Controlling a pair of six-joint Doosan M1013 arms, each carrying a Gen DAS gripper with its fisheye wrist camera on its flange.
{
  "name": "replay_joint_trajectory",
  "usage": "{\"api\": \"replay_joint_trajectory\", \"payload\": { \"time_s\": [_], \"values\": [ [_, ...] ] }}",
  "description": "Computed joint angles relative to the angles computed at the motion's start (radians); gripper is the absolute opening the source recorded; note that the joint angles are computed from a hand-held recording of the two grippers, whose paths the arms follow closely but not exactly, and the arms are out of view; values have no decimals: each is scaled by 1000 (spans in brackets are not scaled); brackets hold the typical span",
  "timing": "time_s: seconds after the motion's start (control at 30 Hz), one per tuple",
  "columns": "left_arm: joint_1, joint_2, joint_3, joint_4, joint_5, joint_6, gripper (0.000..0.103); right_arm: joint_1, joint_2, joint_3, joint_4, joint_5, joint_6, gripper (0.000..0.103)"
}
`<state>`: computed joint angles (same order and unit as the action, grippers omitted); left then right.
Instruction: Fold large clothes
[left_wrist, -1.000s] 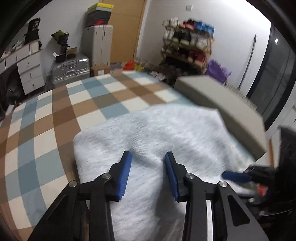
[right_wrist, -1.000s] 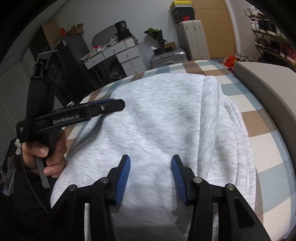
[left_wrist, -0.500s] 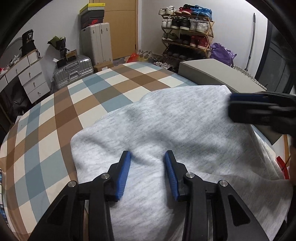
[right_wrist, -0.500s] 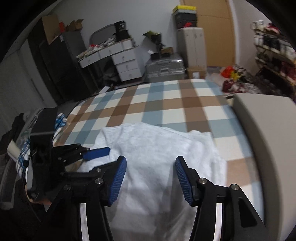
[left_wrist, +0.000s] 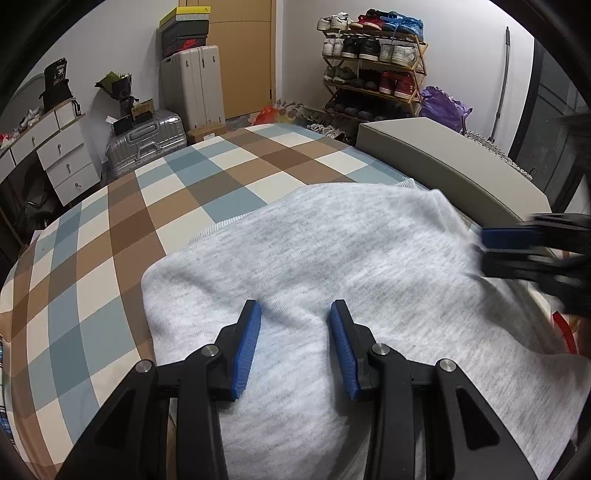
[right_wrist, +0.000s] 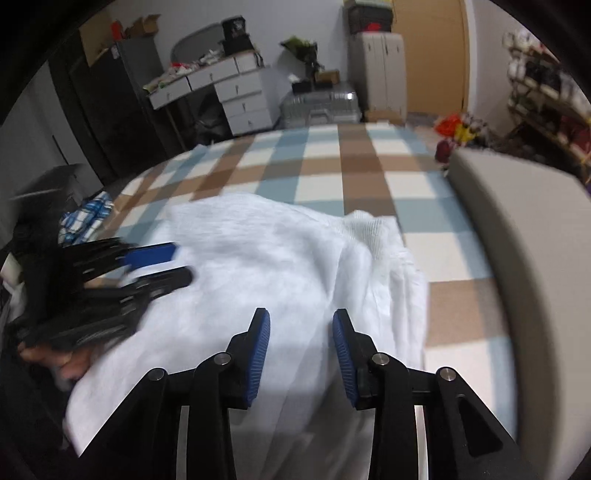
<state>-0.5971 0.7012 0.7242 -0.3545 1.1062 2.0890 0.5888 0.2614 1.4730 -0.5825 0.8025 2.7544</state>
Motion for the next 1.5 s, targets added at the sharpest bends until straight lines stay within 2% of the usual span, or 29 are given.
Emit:
{"api": "replay_joint_trajectory", "payload": {
  "time_s": [0.07,0.17,0.27,0.3,0.33,0.43,0.47,0.5,0.53,0.63,0.7,0.73,0.8,0.83,0.87,0.9,1.03,1.13,1.33,1.5],
  "values": [
    [-2,1,-2,7,-1,-2,34,36,-10,-7,-58,11,6,58],
    [-4,0,0,12,-4,-2,34,77,-11,-7,-149,-9,8,67],
    [-3,0,-1,8,-3,-4,34,60,10,0,-23,-80,7,65],
    [-3,-1,0,6,-4,-7,34,55,35,-11,30,-44,-10,64],
    [-2,-6,4,7,-6,-11,34,54,49,-13,42,-22,-8,63],
    [11,-60,73,-29,-37,-14,34,71,33,34,-40,-36,97,63],
    [19,-88,116,-60,-55,0,40,71,23,47,-33,-41,101,63],
    [28,-111,152,-96,-62,19,54,75,8,68,-26,-34,120,63],
    [40,-137,196,-147,-56,46,61,76,-6,86,-14,-36,134,64],
    [61,-199,316,-258,-16,166,64,85,-57,156,-33,-84,241,65],
    [77,-243,395,-330,-15,273,65,94,-92,198,-100,-131,385,65],
    [87,-249,405,-369,2,286,66,93,-104,215,-124,-158,433,66],
    [113,-254,415,-438,23,258,73,88,-114,230,-149,-178,482,73],
    [123,-253,414,-453,21,213,74,86,-110,227,-145,-160,483,82],
    [130,-250,411,-446,7,145,74,82,-103,217,-129,-140,473,85],
    [132,-247,406,-433,1,103,74,77,-99,215,-109,-131,470,85],
    [131,-214,378,-399,38,-35,74,54,-104,256,-79,-244,529,86],
    [119,-223,399,-397,-3,-36,74,57,-87,243,-76,-234,519,88],
    [102,-234,416,-371,-49,-34,74,84,-49,197,-125,-131,523,86],
    [114,-239,430,-388,-62,-2,74,81,-41,183,-113,-120,494,82]
  ]
}}
